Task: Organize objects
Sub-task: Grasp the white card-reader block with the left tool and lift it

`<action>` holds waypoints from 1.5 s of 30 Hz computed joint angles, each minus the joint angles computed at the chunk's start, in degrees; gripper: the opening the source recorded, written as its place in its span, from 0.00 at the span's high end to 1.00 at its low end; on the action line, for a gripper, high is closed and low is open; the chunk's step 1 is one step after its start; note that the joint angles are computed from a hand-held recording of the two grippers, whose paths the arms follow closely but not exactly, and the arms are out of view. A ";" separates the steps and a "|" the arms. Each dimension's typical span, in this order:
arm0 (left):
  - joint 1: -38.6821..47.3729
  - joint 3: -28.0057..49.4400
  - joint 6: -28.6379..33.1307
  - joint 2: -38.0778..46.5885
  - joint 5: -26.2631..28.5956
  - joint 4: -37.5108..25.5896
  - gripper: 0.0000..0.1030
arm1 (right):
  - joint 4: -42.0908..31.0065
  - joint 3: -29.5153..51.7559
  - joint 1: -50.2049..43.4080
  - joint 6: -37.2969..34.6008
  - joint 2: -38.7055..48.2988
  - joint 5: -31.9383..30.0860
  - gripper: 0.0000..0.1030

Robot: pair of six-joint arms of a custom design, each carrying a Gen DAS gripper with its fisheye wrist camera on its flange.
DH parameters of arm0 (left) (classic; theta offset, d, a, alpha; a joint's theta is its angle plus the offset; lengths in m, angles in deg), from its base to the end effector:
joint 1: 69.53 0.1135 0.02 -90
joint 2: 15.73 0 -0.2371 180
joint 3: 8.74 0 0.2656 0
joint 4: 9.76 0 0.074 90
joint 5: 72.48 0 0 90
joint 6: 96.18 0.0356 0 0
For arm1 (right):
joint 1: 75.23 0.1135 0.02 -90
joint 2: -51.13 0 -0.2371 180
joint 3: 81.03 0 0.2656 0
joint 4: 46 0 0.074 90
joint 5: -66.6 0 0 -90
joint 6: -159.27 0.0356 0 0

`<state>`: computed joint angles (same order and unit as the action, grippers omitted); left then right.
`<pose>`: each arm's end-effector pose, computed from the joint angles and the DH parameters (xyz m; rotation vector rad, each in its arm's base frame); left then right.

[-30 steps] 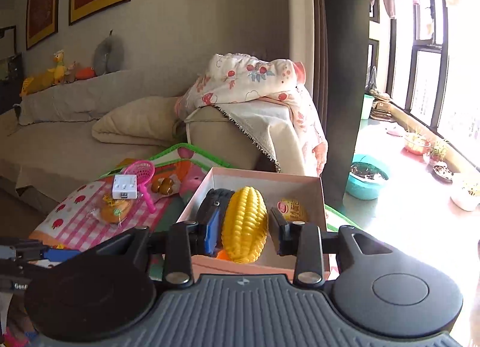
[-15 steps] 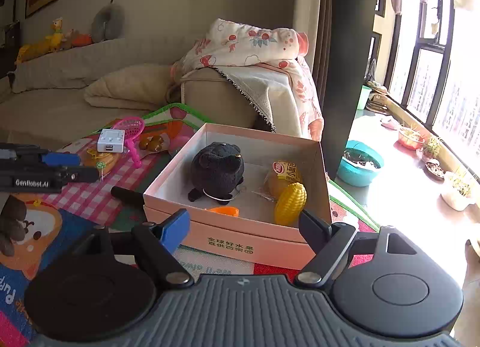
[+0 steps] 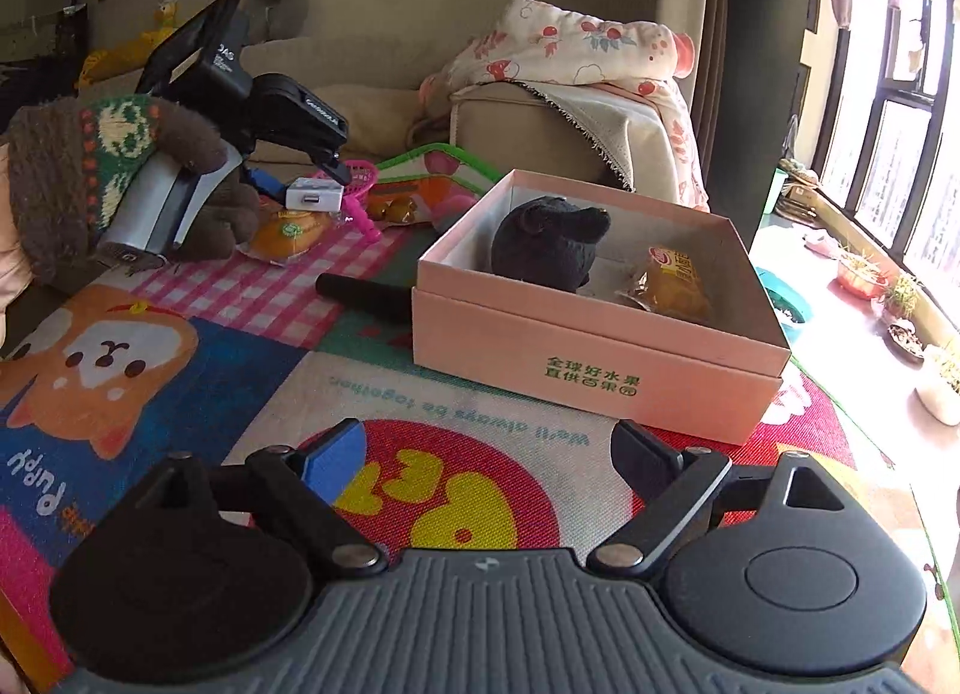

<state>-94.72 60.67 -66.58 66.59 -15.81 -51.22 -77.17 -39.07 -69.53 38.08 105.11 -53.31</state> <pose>0.2867 -0.1132 0.2048 -0.9092 2.1315 0.0031 0.2140 0.0392 0.1782 -0.9440 2.0208 0.3657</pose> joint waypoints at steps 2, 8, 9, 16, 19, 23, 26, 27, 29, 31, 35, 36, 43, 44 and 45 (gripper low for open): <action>-0.62 1.39 2.25 2.79 -1.82 0.31 0.39 | 0.61 -2.43 0.58 -0.32 -1.87 0.78 0.09; -3.90 -7.36 8.37 -5.80 -1.35 7.32 0.79 | 2.38 -5.45 2.20 -0.59 -3.46 2.60 0.08; -5.04 -8.12 9.18 -7.03 -1.36 7.04 0.82 | 2.59 -5.33 2.66 -0.44 -3.16 2.93 0.08; -22.93 -16.55 3.18 -21.53 -2.33 -0.09 0.86 | 2.72 -4.77 5.84 1.13 -4.07 4.03 0.08; -31.10 -15.85 -2.66 -22.13 -6.07 -7.86 0.86 | 2.60 -4.87 8.14 1.39 -5.05 5.51 0.08; -33.95 -17.76 -8.79 -22.38 -7.48 -8.86 0.83 | 1.92 -5.58 10.46 2.48 -7.29 6.57 0.08; -32.71 -20.47 -9.85 -22.15 -10.47 -3.19 0.80 | 1.39 -6.85 11.65 2.68 -9.70 7.47 0.06; -31.75 -20.71 -9.19 -21.17 -11.26 -1.14 0.78 | 1.26 -7.44 11.98 2.56 -10.76 7.97 0.06; -29.08 -20.24 -7.34 -17.91 -12.44 2.61 0.78 | 0.89 -8.54 12.30 2.02 -12.77 8.67 0.05; -26.90 -19.78 -7.76 -15.38 -13.41 5.19 0.79 | 0.33 -9.11 12.10 1.52 -13.91 8.69 0.05; -24.31 -21.67 -8.50 -15.94 -12.26 10.05 0.83 | -0.69 -9.39 11.39 1.40 -14.62 8.01 0.05; -24.57 -22.66 -8.38 -17.29 -11.90 10.79 0.85 | -0.54 -9.24 11.60 1.73 -14.24 8.06 0.05; -34.70 -25.43 -12.39 -27.43 -16.77 2.13 0.86 | 2.48 -7.43 16.21 5.59 -10.37 9.26 0.05; -36.73 -25.56 -15.32 -28.89 -18.33 -0.58 0.86 | 2.96 -6.37 17.29 6.61 -8.89 9.14 0.05; -39.04 -25.72 -19.03 -30.41 -20.32 -3.66 0.86 | 3.50 -5.25 18.37 7.89 -7.14 9.03 0.05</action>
<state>-133.75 34.95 -85.61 36.19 -36.14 -54.88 -73.67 -44.32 -51.16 45.97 97.97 -44.28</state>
